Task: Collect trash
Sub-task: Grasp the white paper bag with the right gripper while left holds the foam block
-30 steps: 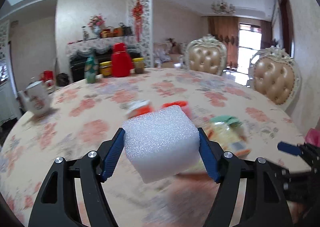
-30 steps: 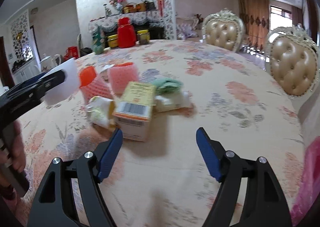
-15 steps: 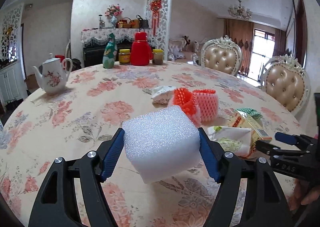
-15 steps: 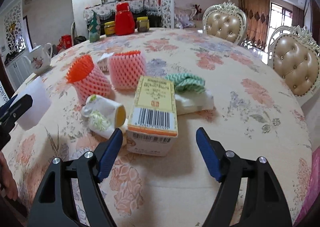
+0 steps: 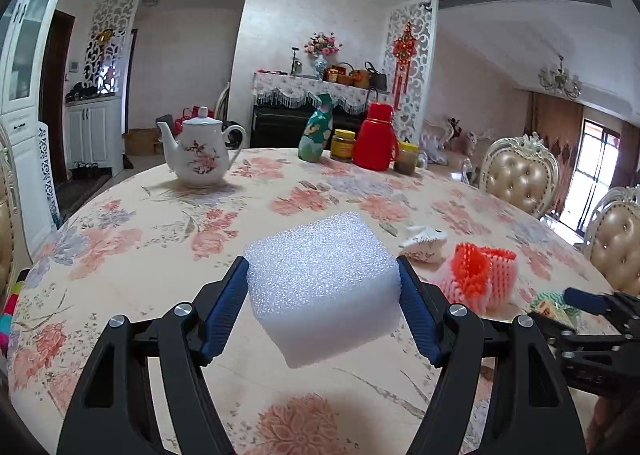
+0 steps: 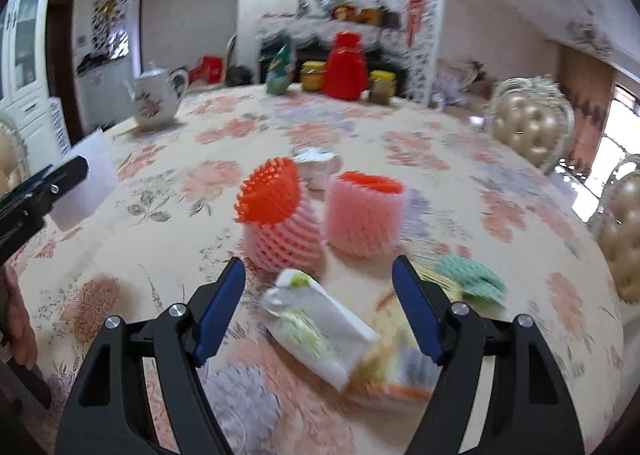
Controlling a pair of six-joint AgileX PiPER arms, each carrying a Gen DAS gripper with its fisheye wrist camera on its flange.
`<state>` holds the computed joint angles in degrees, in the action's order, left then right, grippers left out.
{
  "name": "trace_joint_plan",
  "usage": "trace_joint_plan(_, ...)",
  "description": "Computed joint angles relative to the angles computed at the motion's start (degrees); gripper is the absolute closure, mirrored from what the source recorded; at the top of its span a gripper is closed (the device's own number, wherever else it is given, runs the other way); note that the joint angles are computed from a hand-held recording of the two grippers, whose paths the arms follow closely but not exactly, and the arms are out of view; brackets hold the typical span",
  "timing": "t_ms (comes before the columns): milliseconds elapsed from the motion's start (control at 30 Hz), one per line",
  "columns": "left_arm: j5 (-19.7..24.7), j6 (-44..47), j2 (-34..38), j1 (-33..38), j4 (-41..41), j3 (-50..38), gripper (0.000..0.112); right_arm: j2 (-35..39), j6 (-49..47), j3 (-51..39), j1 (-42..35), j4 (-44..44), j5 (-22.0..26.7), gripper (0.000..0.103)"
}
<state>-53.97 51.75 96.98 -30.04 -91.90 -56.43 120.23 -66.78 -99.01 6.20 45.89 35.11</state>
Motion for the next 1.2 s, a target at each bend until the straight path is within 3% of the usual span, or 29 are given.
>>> trace_joint_plan(133,-1.13,-1.26,-0.24,-0.57,1.20,0.45,0.044,6.43,14.80,-10.63,2.00,-15.94,6.85,0.031)
trace_joint_plan(200,-2.19,-1.62,-0.05,-1.07,1.79,0.44,0.043,6.04,14.64,-10.14,1.44,-15.67,8.46,0.039)
trace_joint_plan(267,-2.28,-1.33,-0.04,-1.46,1.88,0.41,0.043,5.11,11.80,-8.82,0.03,-11.21,13.28,0.057)
trace_joint_plan(300,-1.91,-1.16,-0.06,-1.45,1.84,0.38,0.043,4.24,10.02,-7.01,-0.32,-9.66,13.57,0.058)
trace_joint_plan(400,-1.53,-0.39,0.25,-1.54,1.48,-0.02,0.043,1.94,8.18,-1.32,0.46,-10.27,8.83,0.058)
trace_joint_plan(533,-1.44,-0.47,0.38,-1.41,1.24,0.06,0.043,-0.07,4.65,3.93,1.83,-10.08,3.39,0.047)
trace_joint_plan(633,0.67,-0.43,0.20,-0.34,0.74,0.16,0.043,-1.14,4.21,6.02,3.30,-12.85,0.32,0.045)
trace_joint_plan(700,0.85,-0.33,0.32,-0.24,0.56,0.04,0.043,-1.49,3.55,6.86,3.63,-13.87,-0.86,0.079)
trace_joint_plan(733,0.58,-0.15,0.46,-0.41,0.57,-0.07,0.043,-1.35,3.95,6.93,3.61,-14.49,-0.86,0.083)
trace_joint_plan(800,0.71,-0.32,0.64,-0.30,1.06,0.03,0.043,-1.80,2.12,8.32,3.02,-11.95,-2.13,0.085)
trace_joint_plan(967,2.53,-0.24,0.61,0.08,1.89,0.22,0.043,-4.64,-6.31,12.40,-0.76,1.65,0.39,0.086)
trace_joint_plan(1200,4.78,0.54,1.29,-1.15,4.62,-0.11,0.043,-8.62,-10.02,16.70,-3.99,10.95,0.29,0.086)
